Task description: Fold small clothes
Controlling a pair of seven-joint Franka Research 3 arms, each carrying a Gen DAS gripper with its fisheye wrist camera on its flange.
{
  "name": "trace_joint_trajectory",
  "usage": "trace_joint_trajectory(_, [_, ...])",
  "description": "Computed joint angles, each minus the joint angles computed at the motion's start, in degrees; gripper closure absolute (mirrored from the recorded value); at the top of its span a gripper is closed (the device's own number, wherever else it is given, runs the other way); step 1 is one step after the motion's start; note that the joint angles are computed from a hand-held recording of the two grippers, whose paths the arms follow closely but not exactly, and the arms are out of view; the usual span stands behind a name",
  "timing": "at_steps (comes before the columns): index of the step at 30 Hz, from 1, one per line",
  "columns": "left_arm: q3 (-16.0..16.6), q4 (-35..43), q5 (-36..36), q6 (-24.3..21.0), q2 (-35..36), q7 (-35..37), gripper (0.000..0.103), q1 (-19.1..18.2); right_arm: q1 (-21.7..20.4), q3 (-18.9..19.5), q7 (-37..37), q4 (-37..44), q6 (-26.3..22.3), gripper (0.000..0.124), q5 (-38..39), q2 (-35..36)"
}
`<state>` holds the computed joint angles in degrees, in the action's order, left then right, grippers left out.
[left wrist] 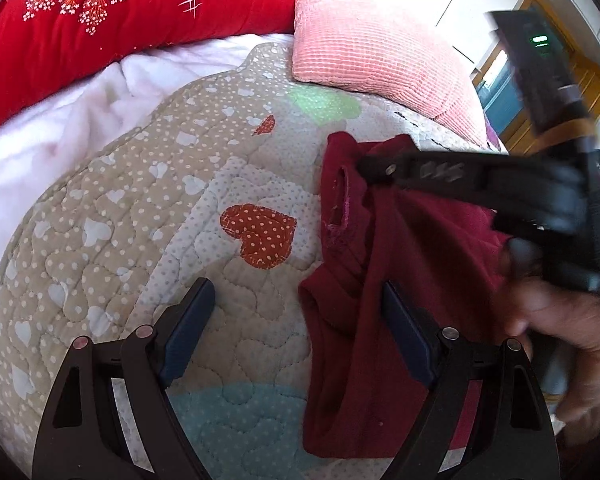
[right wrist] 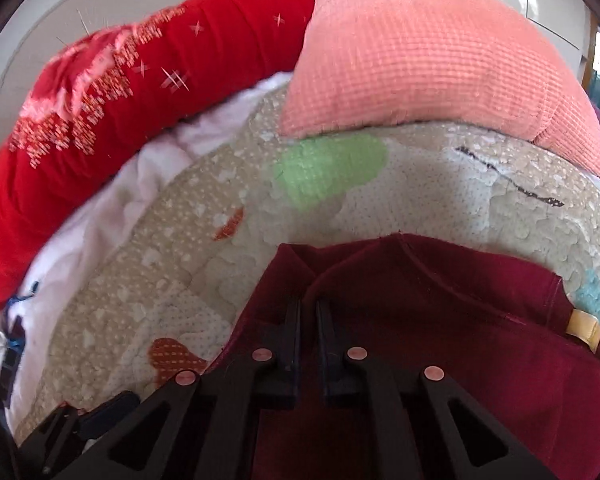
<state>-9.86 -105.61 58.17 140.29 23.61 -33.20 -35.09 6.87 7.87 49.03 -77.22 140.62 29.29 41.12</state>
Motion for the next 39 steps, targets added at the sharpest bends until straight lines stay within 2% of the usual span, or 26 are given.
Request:
trace_joint_trajectory(1, [-0.1,0.2,-0.2,-0.2,0.1,0.3,0.018,0.0,-0.9,0.7,-0.6,-0.5,-0.2,0.115,1.1,-0.6])
trace_joint_trajectory(2, [-0.1,0.4,-0.3,-0.4,0.3,0.4,0.018,-0.1,-1.7,1.2,-1.2,-1.0,-0.8,0.109,2.2,-1.3])
trace_joint_trajectory(5, [0.0,0.6,-0.5,-0.5,0.4,0.7,0.018,-0.1,-2.1,0.7,0.2,-0.8,-5.3,0.068,3.0,-2.5])
trace_joint_trajectory(10, [0.1,0.2,-0.2,0.2,0.3,0.2,0.018,-0.1,2.4,-3.3,6.3,1.8,-8.4,0.067,-4.6,-1.7])
trace_joint_trajectory(17, [0.2,-0.1,-0.2,0.7,0.1,-0.3,0.018,0.0,6.5,-5.9,12.1,9.0,-11.3,0.058,-14.0,2.8])
trace_joint_trajectory(19, [0.2,-0.2,0.0,1.0,0.0,-0.8,0.018,0.0,8.3,-7.2,12.8,10.2,-10.6,0.058,-17.9,4.1])
trace_joint_trajectory(22, [0.3,-0.5,0.1,1.5,-0.1,-1.1,0.018,0.2,8.8,-7.1,12.9,6.9,-6.1,0.059,-19.9,2.9])
trace_joint_trajectory(25, [0.2,-0.9,0.2,2.0,-0.3,-1.1,0.017,0.4,7.2,-5.2,9.8,2.4,-2.0,0.075,-18.7,0.8])
trace_joint_trajectory(26, [0.3,-1.3,0.4,2.8,-0.6,-1.4,0.017,0.6,5.7,-3.9,7.9,1.2,-1.5,0.085,-17.0,-0.1])
trace_joint_trajectory(27, [0.4,-2.0,0.9,4.2,-1.0,-2.1,0.016,0.9,4.5,-3.0,6.9,0.9,-1.8,0.092,-15.2,-0.5])
trace_joint_trajectory(31, [0.8,-3.4,2.8,7.8,-1.6,-3.5,0.011,1.6,-0.8,0.0,4.4,2.5,-5.9,0.099,-5.9,-0.2])
trace_joint_trajectory(36, [0.4,-1.8,2.4,6.5,-0.5,0.1,0.009,1.5,-3.7,0.7,4.4,3.3,-9.0,0.100,1.5,0.5])
trace_joint_trajectory(39, [0.4,-0.4,2.2,6.5,0.7,2.3,0.009,1.2,-3.6,0.2,3.9,1.3,-8.4,0.100,3.0,-0.6])
